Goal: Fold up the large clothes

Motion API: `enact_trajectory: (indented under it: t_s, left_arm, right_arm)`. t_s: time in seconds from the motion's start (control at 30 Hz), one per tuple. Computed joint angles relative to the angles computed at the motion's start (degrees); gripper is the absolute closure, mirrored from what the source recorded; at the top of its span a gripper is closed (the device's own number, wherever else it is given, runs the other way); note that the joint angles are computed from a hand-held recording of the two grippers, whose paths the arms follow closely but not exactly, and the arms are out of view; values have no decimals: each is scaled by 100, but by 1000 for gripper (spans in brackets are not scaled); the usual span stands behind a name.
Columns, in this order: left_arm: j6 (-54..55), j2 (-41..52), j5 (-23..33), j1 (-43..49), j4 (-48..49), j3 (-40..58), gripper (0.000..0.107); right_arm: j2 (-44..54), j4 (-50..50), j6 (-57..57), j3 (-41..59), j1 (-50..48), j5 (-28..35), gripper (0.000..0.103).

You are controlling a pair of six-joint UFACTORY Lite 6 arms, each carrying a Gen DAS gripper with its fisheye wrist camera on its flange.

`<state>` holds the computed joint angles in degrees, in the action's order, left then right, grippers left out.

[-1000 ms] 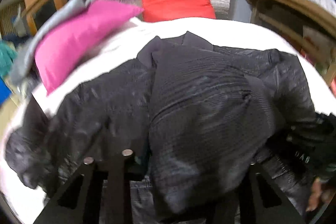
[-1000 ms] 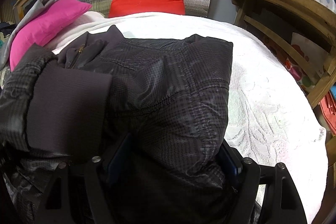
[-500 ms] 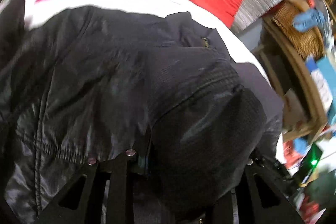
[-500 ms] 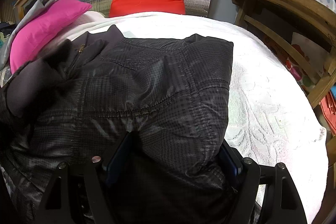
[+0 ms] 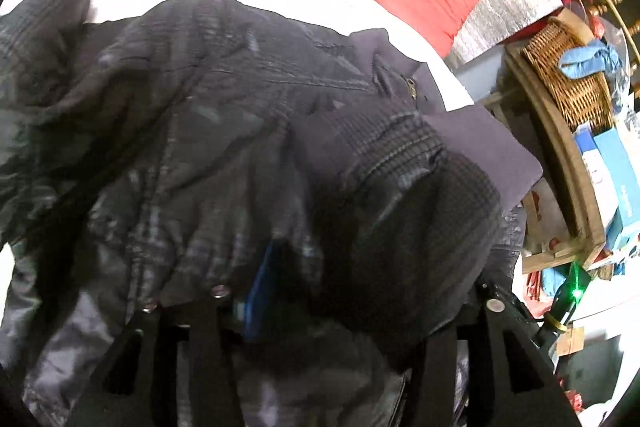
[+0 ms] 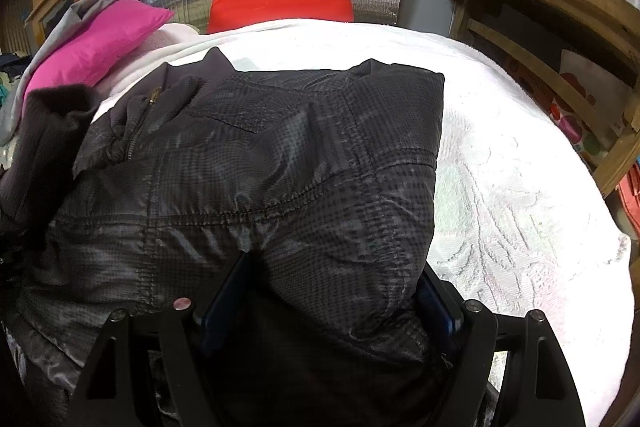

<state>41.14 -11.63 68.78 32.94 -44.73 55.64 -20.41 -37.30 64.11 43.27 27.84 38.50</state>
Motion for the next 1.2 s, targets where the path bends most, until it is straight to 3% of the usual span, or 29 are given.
enact_trajectory:
  t_s: [0.17,0.33,0.5,0.73,0.93,1.07,1.2]
  left_arm:
    - [219,128,407,293,37,48,53]
    - [453,652,1419,937,-451,225,52]
    - [572,962,1966,1398,-956,5,53]
    - [460,1135,2325,1836,-1030,-460,52]
    - [284,1069,3042,2906,-622,-252,40]
    - [612,669,2951,3455,-426,179,39]
    - [1418,-476,2487,3664,-729,528,37]
  right_arm:
    - [-108,320,-373,-39,-225,-140,20]
    - [-292,1199,-1306,-125,-794,-449,20]
    - [-398,1425,-1446,-159,-871,-435,19]
    - [-408,2574,-2565,-10,-1591,-408,19]
    - [-329,3016,-2926,115,-1984,-311,19]
    - [-298,2786,-2483,109,-1831,-319,19]
    - [-240,2598,-2184,126,-1733,-312,19]
